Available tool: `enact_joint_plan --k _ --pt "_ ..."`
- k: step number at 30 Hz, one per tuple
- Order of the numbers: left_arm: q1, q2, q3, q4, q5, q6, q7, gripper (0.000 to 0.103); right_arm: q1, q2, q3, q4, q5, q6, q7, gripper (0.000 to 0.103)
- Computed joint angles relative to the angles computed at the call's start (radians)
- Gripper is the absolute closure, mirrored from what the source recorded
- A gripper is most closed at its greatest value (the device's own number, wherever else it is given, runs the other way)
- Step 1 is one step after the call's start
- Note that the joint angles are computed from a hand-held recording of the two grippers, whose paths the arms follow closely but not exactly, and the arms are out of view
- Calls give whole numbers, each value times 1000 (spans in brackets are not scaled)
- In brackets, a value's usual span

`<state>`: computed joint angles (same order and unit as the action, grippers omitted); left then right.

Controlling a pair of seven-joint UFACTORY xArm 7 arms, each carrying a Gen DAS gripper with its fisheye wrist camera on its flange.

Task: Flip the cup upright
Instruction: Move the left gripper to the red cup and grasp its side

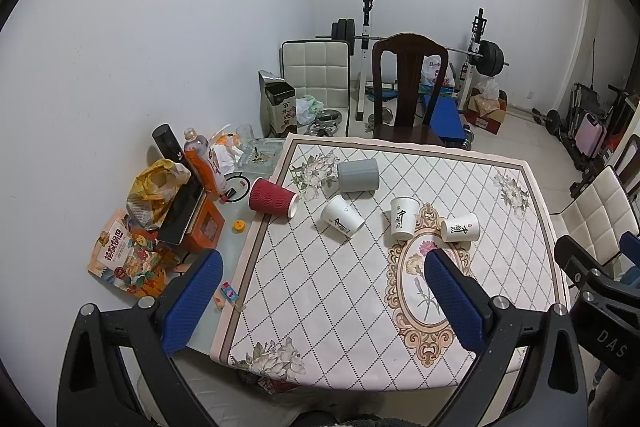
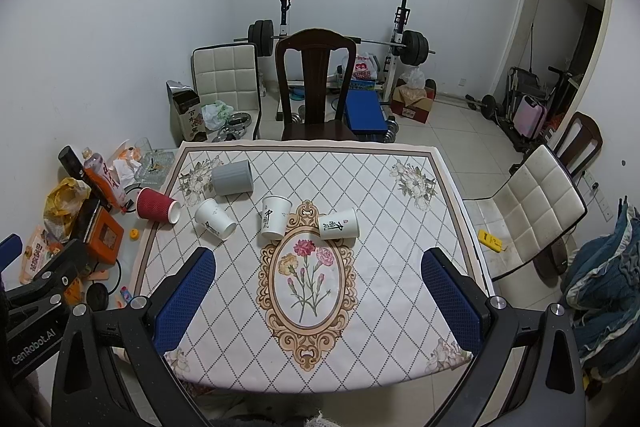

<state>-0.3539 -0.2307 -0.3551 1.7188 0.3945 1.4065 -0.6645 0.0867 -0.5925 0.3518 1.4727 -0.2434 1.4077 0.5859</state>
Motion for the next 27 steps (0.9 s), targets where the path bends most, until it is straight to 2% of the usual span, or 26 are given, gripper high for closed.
enact_joint_plan --k 7,13,17,23,27 --pt "-8 42 6 -3 -3 31 -50 0 9 9 -22 -31 22 15 -5 0" --pt "-15 63 35 -108 5 53 -117 0 46 72 -73 -135 63 -28 -36 0" --pt "-13 65 75 -201 -35 41 -135 0 72 129 -89 -207 71 -69 -42 0" --pt "15 116 124 -259 -62 -4 -107 0 115 287 -100 -238 60 -126 -10 0" --pt "38 194 167 -247 -78 -40 -67 0 145 436 -119 -198 35 -149 38 0"
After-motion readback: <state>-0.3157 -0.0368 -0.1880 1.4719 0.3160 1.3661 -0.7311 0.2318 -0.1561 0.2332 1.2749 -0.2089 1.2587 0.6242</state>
